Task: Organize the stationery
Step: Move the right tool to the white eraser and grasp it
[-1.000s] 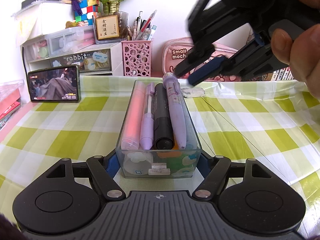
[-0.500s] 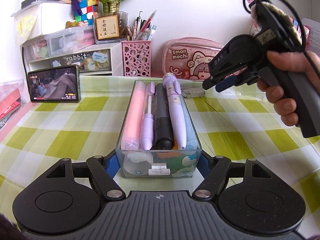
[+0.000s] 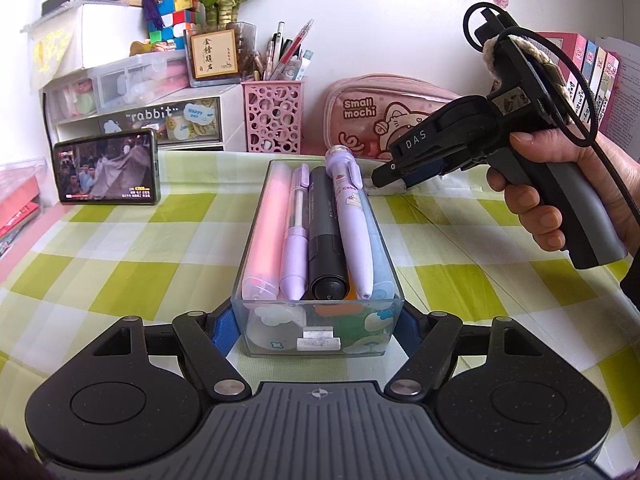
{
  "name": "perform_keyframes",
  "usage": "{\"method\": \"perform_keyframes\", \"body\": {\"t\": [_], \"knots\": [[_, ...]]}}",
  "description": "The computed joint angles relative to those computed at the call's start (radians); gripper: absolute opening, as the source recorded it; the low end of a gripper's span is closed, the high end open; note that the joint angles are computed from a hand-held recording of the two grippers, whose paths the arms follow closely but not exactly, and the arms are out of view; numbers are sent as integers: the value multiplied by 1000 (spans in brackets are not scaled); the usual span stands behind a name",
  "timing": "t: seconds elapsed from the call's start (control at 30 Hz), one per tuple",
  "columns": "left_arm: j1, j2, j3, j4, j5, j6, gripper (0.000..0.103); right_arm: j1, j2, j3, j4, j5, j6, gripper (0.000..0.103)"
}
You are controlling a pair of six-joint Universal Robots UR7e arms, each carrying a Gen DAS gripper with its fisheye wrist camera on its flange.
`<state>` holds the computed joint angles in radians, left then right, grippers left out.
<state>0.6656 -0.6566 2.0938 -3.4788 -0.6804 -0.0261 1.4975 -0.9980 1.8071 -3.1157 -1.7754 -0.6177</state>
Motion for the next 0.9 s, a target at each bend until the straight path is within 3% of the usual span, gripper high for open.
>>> {"method": "perform_keyframes", "body": {"t": [0.3,0.57,0.67,0.9], "knots": [[0,0,0,0,0,0,73,14,-4,37,-41,-18,24,33],[1,0,0,0,-1,1,73,16,-33,82,-74,-32,118,16],[1,-1,0,0,-1,1,73,22,-53,101,-61,-40,155,10],[1,-1,1,-1,1,2,73,28,-96,151,4,-19,187,8]]}}
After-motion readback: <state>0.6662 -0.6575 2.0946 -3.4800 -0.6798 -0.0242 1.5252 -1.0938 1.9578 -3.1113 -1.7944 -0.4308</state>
